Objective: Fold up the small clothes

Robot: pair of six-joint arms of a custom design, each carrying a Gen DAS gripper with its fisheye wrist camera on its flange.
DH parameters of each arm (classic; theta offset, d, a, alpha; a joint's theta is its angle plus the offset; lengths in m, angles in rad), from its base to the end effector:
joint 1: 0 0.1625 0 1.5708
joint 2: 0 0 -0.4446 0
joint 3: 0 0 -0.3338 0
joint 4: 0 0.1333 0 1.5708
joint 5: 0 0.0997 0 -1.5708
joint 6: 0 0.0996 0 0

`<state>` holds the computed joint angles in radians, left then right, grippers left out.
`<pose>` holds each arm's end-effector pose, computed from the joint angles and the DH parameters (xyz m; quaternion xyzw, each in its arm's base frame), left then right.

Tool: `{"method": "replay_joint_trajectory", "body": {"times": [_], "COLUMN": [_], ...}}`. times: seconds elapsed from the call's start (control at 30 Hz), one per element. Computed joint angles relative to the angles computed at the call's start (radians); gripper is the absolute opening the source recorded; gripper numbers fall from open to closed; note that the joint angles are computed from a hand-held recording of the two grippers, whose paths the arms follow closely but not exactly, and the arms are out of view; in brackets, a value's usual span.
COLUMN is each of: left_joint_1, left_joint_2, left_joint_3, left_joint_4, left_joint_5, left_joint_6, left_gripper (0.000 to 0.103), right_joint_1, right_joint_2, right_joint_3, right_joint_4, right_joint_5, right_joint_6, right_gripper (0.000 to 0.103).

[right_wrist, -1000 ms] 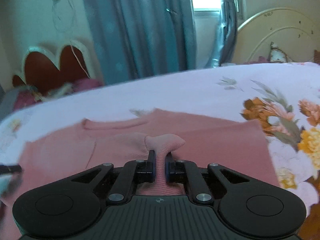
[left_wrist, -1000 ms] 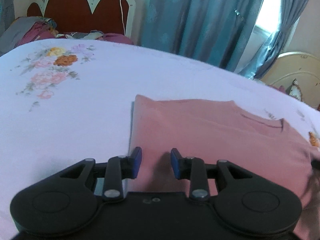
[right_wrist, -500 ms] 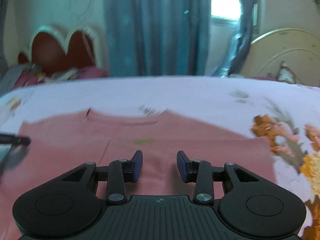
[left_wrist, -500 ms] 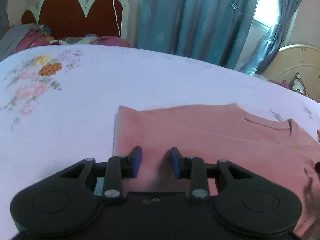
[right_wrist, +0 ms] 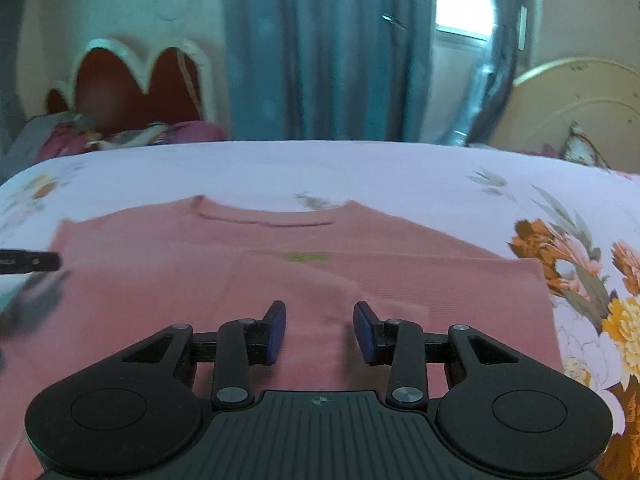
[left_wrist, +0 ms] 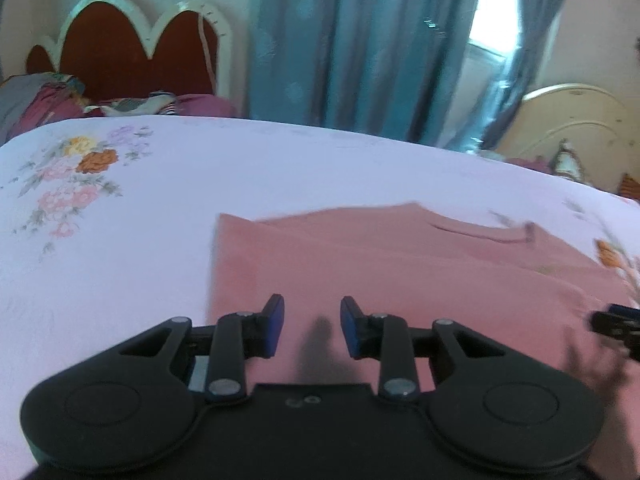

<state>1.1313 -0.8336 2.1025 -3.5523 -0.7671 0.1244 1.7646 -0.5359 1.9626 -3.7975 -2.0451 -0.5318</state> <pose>-0.0352 -0.5567 0.1858 0.1089 0.8664 -0.3746 0.3116 0.1946 -0.5358 0.0690 0.2322 -0.8695 0.3367 0.2770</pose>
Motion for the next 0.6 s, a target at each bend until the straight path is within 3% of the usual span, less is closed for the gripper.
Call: {"method": "replay_joint_trajectory", "body": {"times": [0.17, 0.23, 0.3, 0.4, 0.5, 0.6], "left_joint_1": [-0.041, -0.044, -0.036, -0.046, -0.052, -0.064], "left_joint_2": [-0.013, -0.007, 0.013, 0.014, 0.021, 0.036], "left_joint_3": [0.104, 0.129, 0.153, 0.146, 0.135, 0.140], "left_joint_4": [0.022, 0.035, -0.038, -0.010, 0.009, -0.006], "left_joint_5": [-0.019, -0.003, -0.003, 0.022, 0.039, 0.068], "left_joint_6": [-0.071, -0.096, -0.064, -0.077, -0.105, -0.108], "left_gripper": [0.030, 0.032, 0.033, 0.033, 0.033, 0.033], "right_joint_1": [0.000, -0.009, -0.014, -0.026, -0.031, -0.030], "right_joint_2": [0.014, 0.024, 0.022, 0.001, 0.020, 0.017], "right_joint_3": [0.039, 0.055, 0.064, 0.084, 0.084, 0.083], "right_joint_4": [0.003, -0.027, -0.046, -0.040, -0.071, -0.056], "right_joint_5": [-0.027, -0.043, -0.059, -0.045, -0.047, -0.051], "right_joint_6": [0.006, -0.037, -0.057, -0.025, -0.094, -0.090], "right_gripper": [0.038, 0.037, 0.037, 0.037, 0.037, 0.037]}}
